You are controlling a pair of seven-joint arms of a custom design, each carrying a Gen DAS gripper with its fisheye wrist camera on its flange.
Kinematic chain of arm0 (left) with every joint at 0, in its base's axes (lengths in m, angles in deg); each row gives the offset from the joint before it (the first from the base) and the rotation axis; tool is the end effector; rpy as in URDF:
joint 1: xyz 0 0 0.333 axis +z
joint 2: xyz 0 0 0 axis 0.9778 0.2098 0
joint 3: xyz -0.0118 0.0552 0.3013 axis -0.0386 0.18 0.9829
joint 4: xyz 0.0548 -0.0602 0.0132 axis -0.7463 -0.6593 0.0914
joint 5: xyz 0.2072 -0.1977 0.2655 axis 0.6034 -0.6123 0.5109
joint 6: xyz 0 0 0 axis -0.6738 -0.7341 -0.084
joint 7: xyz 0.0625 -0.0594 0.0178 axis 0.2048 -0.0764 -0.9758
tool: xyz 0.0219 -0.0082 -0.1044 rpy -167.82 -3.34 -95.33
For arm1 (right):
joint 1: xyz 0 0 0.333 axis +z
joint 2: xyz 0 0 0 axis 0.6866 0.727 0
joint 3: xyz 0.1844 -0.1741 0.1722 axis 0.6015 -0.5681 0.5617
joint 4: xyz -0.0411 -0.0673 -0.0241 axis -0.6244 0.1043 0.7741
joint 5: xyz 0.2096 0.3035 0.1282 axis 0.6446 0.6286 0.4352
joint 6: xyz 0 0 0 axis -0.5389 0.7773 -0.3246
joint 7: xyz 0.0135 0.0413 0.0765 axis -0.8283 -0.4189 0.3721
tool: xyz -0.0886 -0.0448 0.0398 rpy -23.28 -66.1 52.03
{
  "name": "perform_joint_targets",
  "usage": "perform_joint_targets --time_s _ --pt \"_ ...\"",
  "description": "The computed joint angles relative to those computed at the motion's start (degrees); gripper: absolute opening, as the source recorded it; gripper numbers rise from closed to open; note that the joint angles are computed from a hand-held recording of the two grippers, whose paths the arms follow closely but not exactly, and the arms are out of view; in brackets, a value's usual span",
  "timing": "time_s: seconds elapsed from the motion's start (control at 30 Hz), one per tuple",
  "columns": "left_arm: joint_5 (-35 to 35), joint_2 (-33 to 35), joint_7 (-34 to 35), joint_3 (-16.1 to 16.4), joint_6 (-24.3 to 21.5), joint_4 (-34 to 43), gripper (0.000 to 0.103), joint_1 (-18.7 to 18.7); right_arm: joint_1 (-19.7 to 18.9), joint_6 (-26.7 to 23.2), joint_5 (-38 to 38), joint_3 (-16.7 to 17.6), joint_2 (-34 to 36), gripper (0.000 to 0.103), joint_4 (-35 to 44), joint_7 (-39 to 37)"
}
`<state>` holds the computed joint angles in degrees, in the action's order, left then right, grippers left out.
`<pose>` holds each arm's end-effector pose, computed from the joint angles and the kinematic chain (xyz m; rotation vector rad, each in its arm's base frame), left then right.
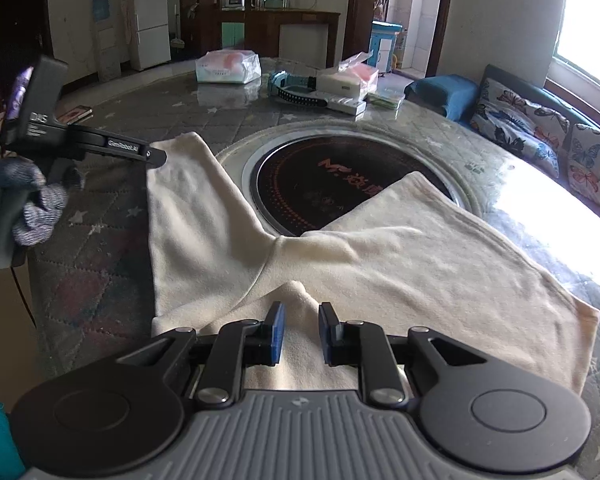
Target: Fold clothes
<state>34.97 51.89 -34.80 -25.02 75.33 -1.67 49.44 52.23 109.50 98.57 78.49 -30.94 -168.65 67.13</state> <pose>0.7032 -0.3413 0.4063 -1.8926 1.4471 -0.7662 0.6859 0.1898 0.4364 -2.1735 1.1476 -0.5078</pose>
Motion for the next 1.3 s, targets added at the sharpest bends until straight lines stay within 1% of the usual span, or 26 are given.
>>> perform_joint_targets --time_s 0.03,0.07,0.1,0.17,0.23,0.37,0.47,0.5,0.57,0.6,0.63,0.7,0.83,0.9,0.93,1.0,1.03,1.1,1.13,1.2,1.23,1.27,1.3 --pt "0.0 0.2 -0.3 0.1 -0.1 0.3 0.035 0.0 -0.1 0.3 0.2 0.1 -0.3 0.018 -0.4 0.0" --pt "-0.1 0.3 -0.5 0.1 0.3 0.3 0.022 0.1 -0.2 0.6 0.4 0.2 -0.6 0.018 -0.8 0.0" --pt "-0.2 0.3 -0.7 0.1 0.6 0.4 0.016 0.2 -0.3 0.9 0.6 0.3 -0.9 0.018 -1.2 -0.1" --pt "0.4 -0.2 -1.9 0.5 2.5 -0.5 0.006 0.1 -0.3 1.7 0.7 0.3 -1.5 0.018 -2.2 -0.2" --pt "1.6 -1.2 -3.4 1.0 5.2 -1.9 0.006 -0.3 -0.6 2.4 1.2 0.5 -2.2 0.018 -3.1 -0.4" --pt "6.2 -3.9 -5.2 2.0 13.5 -4.7 0.006 -1.8 -1.9 4.9 4.1 1.4 -4.5 0.018 -6.3 -1.1" --pt "8.0 -4.6 -3.5 1.4 20.0 -4.8 0.005 -2.6 -2.4 6.5 5.9 1.2 -6.0 0.018 -8.1 -0.6" --pt "7.5 -4.3 -1.6 0.5 22.2 -4.4 0.005 -2.5 -2.5 7.2 6.4 1.1 -6.5 0.018 -8.8 -0.2" --pt "4.9 -3.5 3.9 -2.0 25.6 -3.3 0.005 -2.0 -3.3 8.2 8.1 1.3 -7.6 0.018 -10.2 0.0" --pt "3.2 -2.9 7.3 -3.9 27.0 -2.6 0.005 -1.4 -3.6 8.7 8.9 1.4 -8.0 0.018 -10.8 -0.1" --pt "1.4 -2.0 11.3 -6.4 28.2 -1.8 0.005 -0.5 -4.0 9.2 9.7 1.6 -8.5 0.018 -11.4 -0.3" --pt "-2.2 0.2 20.1 -12.7 29.6 0.2 0.005 1.8 -5.3 10.0 12.7 2.3 -9.8 0.018 -13.0 -1.5" --pt "-7.4 5.9 37.5 -24.6 27.3 5.1 0.006 4.8 -6.4 11.2 17.3 2.4 -11.7 0.018 -15.7 -3.4" --pt "-10.0 9.2 45.4 -29.1 24.0 8.4 0.006 5.3 -6.6 11.3 19.5 2.1 -12.4 0.018 -16.8 -4.0" --pt "-11.0 10.4 48.5 -30.4 22.5 9.7 0.006 5.2 -6.5 11.1 20.2 1.8 -12.6 0.018 -17.1 -4.1" --pt "-12.4 11.0 51.7 -30.7 20.7 10.0 0.008 4.7 -6.3 10.7 21.4 1.2 -12.8 0.018 -17.6 -4.0" --pt "-13.0 11.3 53.3 -30.8 19.8 10.2 0.012 4.3 -6.2 10.4 21.9 0.9 -13.0 0.018 -17.8 -4.0" --pt "-14.4 12.0 56.3 -30.8 17.9 10.9 0.013 3.6 -5.9 9.9 22.8 0.5 -13.0 0.018 -18.1 -4.0" --pt "-15.0 11.9 57.5 -30.7 17.5 10.5 0.016 3.5 -5.8 9.7 23.2 0.4 -13.0 0.018 -18.1 -4.2" --pt "-15.8 9.3 57.3 -29.4 20.1 6.4 0.024 4.1 -5.6 9.1 23.9 0.2 -12.8 0.018 -18.1 -4.5" --pt "-15.8 7.3 56.2 -27.8 22.4 3.3 0.035 4.3 -5.5 8.4 24.2 0.1 -12.5 0.018 -17.7 -4.6" --pt "-15.7 5.4 54.8 -25.8 24.4 0.6 0.043 4.0 -5.4 7.6 24.5 0.1 -12.2 0.018 -17.3 -4.6" --pt "-15.4 3.7 52.9 -22.8 26.0 -1.4 0.043 3.0 -5.3 6.9 24.7 0.0 -11.9 0.018 -16.8 -4.6"
